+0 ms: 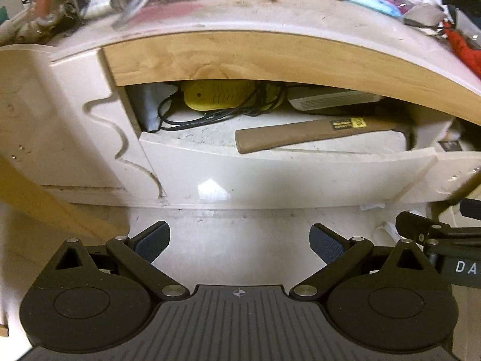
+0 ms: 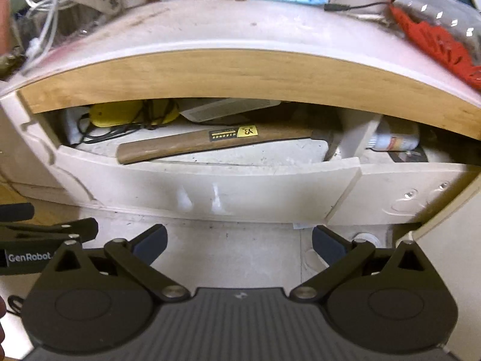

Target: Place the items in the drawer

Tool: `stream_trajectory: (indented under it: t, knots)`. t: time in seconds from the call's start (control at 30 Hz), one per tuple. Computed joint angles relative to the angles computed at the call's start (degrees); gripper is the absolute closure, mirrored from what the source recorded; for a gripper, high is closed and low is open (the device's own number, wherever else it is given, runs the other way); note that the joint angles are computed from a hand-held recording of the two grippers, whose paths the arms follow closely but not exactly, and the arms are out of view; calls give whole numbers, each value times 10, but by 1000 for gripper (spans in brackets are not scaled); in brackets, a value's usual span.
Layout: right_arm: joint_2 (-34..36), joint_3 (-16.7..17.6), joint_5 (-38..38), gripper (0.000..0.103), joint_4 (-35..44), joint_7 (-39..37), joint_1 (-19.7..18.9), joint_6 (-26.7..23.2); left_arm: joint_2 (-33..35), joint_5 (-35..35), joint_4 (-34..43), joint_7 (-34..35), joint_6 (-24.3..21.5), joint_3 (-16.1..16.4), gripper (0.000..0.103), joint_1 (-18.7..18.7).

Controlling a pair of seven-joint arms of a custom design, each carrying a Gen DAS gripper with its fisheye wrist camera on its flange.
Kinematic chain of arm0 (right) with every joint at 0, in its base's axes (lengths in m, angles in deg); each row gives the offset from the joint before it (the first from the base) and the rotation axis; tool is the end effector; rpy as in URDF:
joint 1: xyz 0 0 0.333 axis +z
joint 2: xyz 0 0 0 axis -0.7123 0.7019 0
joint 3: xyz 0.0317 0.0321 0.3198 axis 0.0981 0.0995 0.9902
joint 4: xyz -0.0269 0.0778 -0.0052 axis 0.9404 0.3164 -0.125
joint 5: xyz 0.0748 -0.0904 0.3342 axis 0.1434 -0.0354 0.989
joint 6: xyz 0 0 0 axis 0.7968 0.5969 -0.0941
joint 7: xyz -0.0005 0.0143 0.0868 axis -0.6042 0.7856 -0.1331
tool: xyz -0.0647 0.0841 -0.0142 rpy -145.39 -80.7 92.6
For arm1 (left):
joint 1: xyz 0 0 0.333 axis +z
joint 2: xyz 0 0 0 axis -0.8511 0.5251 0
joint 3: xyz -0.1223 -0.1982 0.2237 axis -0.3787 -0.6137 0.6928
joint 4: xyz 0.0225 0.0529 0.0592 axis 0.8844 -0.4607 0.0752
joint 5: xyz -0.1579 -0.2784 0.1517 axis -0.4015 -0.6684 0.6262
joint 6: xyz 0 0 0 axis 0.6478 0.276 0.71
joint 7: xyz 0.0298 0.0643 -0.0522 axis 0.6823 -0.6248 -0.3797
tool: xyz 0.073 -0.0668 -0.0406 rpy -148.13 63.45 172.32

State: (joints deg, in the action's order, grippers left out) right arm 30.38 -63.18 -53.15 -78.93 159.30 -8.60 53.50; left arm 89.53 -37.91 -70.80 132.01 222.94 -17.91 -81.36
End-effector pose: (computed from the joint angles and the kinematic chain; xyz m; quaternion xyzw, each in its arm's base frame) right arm 0.5995 0.4318 0.4338 -0.5824 0.7518 -0.2349 0.2014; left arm 0.6569 -0.3872 0.4335 -0.5562 0.7839 -0.2196 0.1671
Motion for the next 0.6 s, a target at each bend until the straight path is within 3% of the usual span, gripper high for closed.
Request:
stream_trajectory:
  t: [0.27,0.6]
  knots:
    - [-68,3,-48,0,-72,63,30,-7,-114,13,-165,-39,58,-12,1,22]
    - [-107,24,-92,0,-116,95,41,-11,-168,30,-230,-68,71,-19,1,32]
